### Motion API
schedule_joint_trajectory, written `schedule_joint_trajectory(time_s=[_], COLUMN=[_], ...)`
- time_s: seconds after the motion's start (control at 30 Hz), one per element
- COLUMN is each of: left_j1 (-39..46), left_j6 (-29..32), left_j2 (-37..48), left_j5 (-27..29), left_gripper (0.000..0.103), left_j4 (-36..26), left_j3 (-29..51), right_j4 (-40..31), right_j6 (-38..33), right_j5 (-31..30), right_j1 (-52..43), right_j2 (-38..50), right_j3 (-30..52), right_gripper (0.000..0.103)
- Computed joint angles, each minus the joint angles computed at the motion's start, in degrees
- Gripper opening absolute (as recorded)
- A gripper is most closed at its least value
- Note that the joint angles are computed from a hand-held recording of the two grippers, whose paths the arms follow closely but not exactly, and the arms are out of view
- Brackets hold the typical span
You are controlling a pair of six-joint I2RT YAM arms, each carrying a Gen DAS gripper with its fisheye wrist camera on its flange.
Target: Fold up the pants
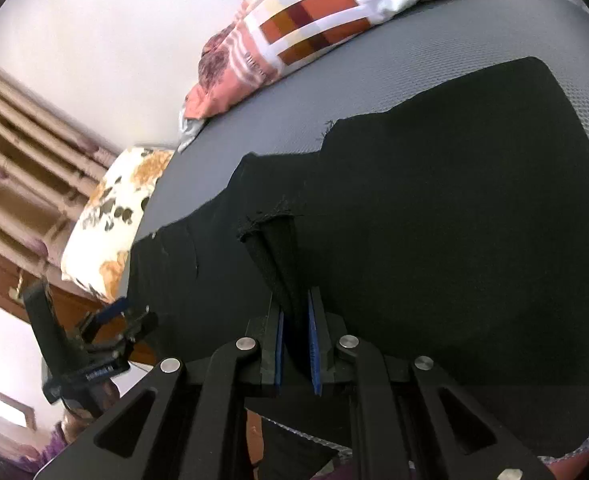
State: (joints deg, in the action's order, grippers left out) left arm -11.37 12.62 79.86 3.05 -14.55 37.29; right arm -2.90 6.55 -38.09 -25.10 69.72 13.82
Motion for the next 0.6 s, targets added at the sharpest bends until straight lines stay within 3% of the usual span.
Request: schedule_joint_trajectory(time_s=[0.4, 0.6], left_j1=[0.62, 0.57], left_j6=[-0.74, -0.83], left_j2=[1.64, 2.12], left_j5=[-0.06, -0.12], left_gripper=[0.099, 0.099], left_j4=[-0.07, 0.07], left_j3=[0.43, 0.55], right_j4=[0.06, 0.26], right_j6=[-0.45, 0.28], right_j5=[2.35, 15.29], right_j1=[7.38, 21.79], right_j2=[-5.78, -9.70], right_j3=[-2.34, -3.34], right_gripper=[0.012, 0.012])
